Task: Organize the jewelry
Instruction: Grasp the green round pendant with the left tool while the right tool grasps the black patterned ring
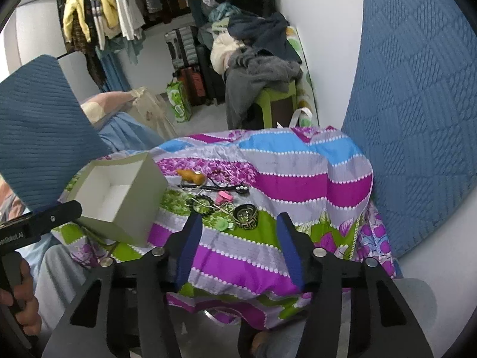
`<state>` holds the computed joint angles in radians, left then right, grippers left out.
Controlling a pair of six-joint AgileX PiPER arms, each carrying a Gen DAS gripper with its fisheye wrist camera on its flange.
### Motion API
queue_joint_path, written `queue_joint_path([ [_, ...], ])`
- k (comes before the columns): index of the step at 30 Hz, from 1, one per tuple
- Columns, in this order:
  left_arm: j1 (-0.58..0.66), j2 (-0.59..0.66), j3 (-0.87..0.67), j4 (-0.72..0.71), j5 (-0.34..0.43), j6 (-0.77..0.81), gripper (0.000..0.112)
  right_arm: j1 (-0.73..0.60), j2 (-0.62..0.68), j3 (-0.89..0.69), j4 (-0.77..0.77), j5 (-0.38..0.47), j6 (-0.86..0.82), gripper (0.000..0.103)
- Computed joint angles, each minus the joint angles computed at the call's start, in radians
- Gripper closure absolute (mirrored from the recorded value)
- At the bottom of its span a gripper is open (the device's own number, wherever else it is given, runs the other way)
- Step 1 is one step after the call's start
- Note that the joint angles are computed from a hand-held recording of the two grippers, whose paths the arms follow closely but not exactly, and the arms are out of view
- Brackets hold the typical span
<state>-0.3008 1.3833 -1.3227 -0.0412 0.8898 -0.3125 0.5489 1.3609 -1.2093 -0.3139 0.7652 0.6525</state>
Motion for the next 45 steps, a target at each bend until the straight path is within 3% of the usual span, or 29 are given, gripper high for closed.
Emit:
queue_joint_path([
  [2, 0.004, 0.028, 0.000, -0.036, -0.016, 0.029, 0.040, -0.030, 0.021, 0.006, 0.046, -0.024, -0.047, 0.061],
  [13, -0.011, 0.268, -0.063, -0.204, -0.097, 0.163, 0.057, -0.208, 0.211, -0.030, 0.402, -0.118, -0.439, 0.071],
  [16, -0.014, 0.360, -0.109, -0.234, -0.102, 0.187, 0.058, -0.250, 0.284, -0.061, 0.518, -0.116, -0.552, 0.072],
  [19, -0.012, 0.426, -0.139, -0.269, -0.108, 0.229, 0.066, -0.271, 0.368, -0.115, 0.579, -0.097, -0.617, 0.076],
  [24, -0.017, 0.549, -0.207, -0.340, -0.099, 0.295, 0.066, -0.312, 0.491, -0.206, 0.662, -0.044, -0.700, 0.081],
  [34, -0.032, 0.724, -0.341, -0.395, -0.081, 0.352, 0.067, -0.314, 0.647, -0.357, 0.612, 0.030, -0.716, 0.085],
  [40, -0.049, 0.759, -0.372, -0.372, -0.100, 0.350, 0.068, -0.303, 0.690, -0.396, 0.581, 0.053, -0.709, 0.093],
  [43, -0.060, 0.775, -0.394, -0.356, -0.098, 0.352, 0.077, -0.297, 0.681, -0.386, 0.549, 0.041, -0.690, 0.097],
  [45, -0.072, 0.775, -0.394, -0.327, -0.110, 0.342, 0.077, -0.298, 0.671, -0.378, 0.538, 0.031, -0.681, 0.097],
])
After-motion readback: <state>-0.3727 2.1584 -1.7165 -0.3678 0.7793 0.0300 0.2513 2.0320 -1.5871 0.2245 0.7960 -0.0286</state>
